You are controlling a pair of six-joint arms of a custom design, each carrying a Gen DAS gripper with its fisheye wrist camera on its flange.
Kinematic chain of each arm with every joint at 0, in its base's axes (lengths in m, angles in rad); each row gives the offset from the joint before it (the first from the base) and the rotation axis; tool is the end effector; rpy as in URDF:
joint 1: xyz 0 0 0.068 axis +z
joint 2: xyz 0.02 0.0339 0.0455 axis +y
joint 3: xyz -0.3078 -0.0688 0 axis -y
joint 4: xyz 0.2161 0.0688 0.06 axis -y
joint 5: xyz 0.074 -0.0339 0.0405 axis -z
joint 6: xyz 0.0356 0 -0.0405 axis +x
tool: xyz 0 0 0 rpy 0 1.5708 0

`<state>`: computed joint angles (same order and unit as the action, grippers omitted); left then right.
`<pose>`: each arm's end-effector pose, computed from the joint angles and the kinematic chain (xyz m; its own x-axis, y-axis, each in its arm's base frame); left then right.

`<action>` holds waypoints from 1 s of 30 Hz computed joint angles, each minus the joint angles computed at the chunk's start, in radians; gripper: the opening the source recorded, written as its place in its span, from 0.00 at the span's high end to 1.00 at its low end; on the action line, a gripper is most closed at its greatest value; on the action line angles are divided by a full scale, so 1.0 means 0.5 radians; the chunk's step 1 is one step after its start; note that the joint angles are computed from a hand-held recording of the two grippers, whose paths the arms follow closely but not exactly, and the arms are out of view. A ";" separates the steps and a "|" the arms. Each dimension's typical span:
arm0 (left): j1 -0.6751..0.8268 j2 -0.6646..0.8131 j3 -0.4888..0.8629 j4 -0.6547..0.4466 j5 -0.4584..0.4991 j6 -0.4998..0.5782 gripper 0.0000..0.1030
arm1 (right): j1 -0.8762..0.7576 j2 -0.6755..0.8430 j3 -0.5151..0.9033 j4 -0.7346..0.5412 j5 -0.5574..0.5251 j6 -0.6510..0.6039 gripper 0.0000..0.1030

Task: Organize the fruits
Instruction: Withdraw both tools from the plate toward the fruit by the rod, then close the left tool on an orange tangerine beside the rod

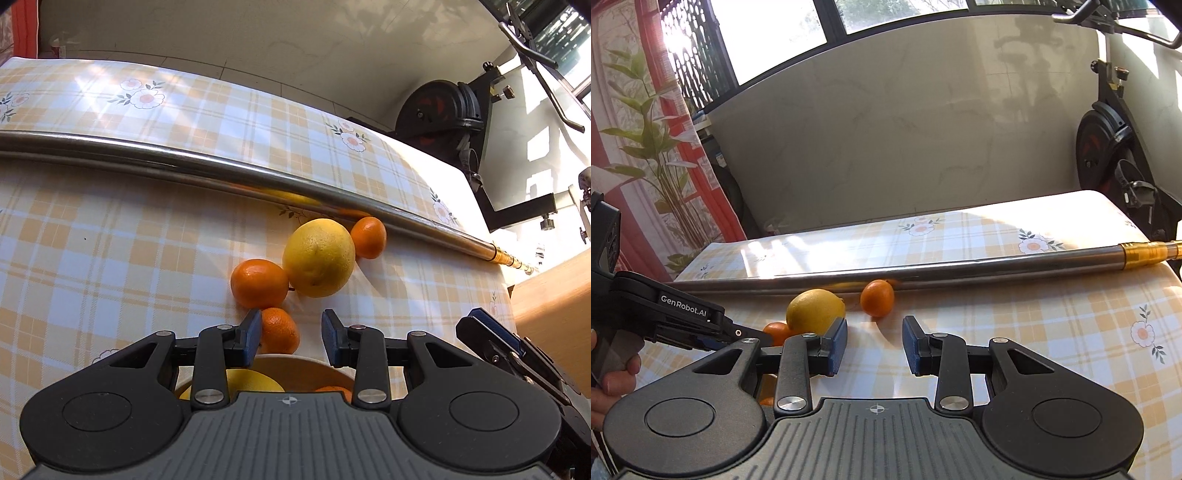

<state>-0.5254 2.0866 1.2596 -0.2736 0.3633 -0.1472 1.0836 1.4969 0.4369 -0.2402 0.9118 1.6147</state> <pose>0.3491 -0.2170 0.1672 -0.8521 0.3355 -0.4017 0.4884 0.7856 -0.3798 0.1095 0.1466 0.1690 -0.4219 0.5103 -0.7494 0.4701 0.8299 0.3005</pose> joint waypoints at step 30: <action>0.030 -0.065 -0.113 0.122 0.012 0.065 0.68 | -0.124 0.042 -0.082 0.201 -0.111 -0.161 0.69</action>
